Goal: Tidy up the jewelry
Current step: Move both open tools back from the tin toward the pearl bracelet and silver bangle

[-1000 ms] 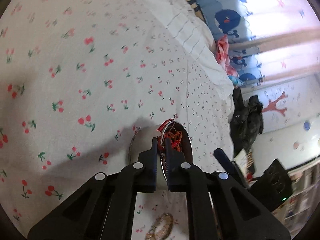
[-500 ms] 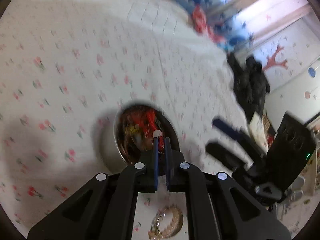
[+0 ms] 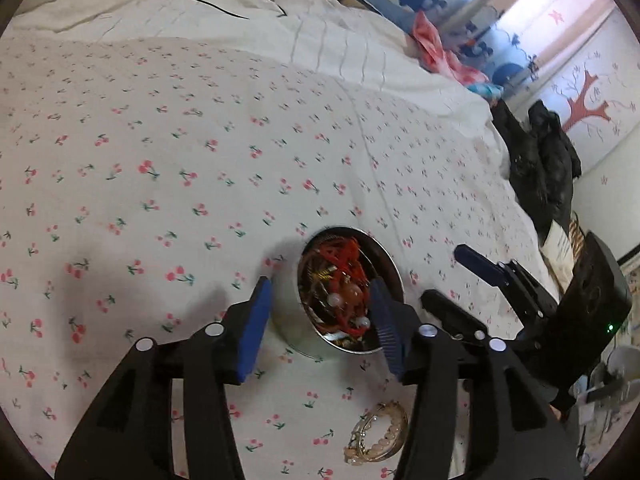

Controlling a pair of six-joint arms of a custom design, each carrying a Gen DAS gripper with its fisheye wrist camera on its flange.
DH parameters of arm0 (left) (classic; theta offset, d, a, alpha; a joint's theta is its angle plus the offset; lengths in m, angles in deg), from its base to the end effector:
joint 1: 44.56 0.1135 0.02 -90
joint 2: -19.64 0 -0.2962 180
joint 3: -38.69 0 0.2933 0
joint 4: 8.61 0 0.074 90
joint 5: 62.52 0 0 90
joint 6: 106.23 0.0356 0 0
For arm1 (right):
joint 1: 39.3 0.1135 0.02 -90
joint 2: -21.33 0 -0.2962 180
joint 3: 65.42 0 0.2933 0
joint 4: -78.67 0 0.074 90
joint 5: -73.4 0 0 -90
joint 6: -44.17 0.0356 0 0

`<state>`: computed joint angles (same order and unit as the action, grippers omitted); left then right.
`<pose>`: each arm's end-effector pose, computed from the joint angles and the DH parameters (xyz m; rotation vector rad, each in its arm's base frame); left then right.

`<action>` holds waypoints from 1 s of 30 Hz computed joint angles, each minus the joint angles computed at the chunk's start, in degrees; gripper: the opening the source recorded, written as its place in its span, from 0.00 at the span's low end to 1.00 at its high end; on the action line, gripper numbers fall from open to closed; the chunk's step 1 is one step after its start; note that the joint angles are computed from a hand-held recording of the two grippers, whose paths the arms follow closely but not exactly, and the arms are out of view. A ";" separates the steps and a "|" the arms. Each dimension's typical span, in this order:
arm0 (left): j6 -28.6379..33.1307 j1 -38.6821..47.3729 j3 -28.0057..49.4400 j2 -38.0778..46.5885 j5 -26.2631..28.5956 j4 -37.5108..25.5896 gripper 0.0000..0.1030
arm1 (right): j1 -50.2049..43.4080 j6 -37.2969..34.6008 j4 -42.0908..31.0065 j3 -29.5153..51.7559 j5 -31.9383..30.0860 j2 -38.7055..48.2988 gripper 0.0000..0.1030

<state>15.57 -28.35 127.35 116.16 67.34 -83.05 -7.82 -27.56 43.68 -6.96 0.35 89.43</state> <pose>0.3499 0.0780 0.2673 0.4199 2.5946 -0.7984 0.2404 0.1351 0.2633 -0.1225 2.3063 0.0937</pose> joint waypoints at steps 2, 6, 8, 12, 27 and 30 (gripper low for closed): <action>-1.31 1.31 1.42 1.05 0.48 -0.48 0.51 | 1.14 -0.23 1.62 1.19 1.15 1.41 0.68; -2.47 3.01 2.88 2.47 1.06 -0.99 0.53 | 4.90 -4.80 0.20 7.08 4.13 9.75 0.68; -4.12 2.80 2.61 2.37 0.82 -0.20 0.55 | 6.43 -6.54 -0.86 9.65 5.55 14.79 0.68; -5.12 1.48 1.31 1.10 0.96 0.35 0.55 | 5.68 -6.96 -3.26 13.23 4.47 20.74 0.68; 13.50 8.09 -22.62 -21.90 -3.44 5.10 0.76 | 18.74 22.18 -21.10 -7.46 8.72 -14.97 0.69; 15.92 8.76 -26.89 -26.75 -4.85 6.93 0.76 | 23.52 26.23 -22.67 -7.72 11.52 -14.01 0.54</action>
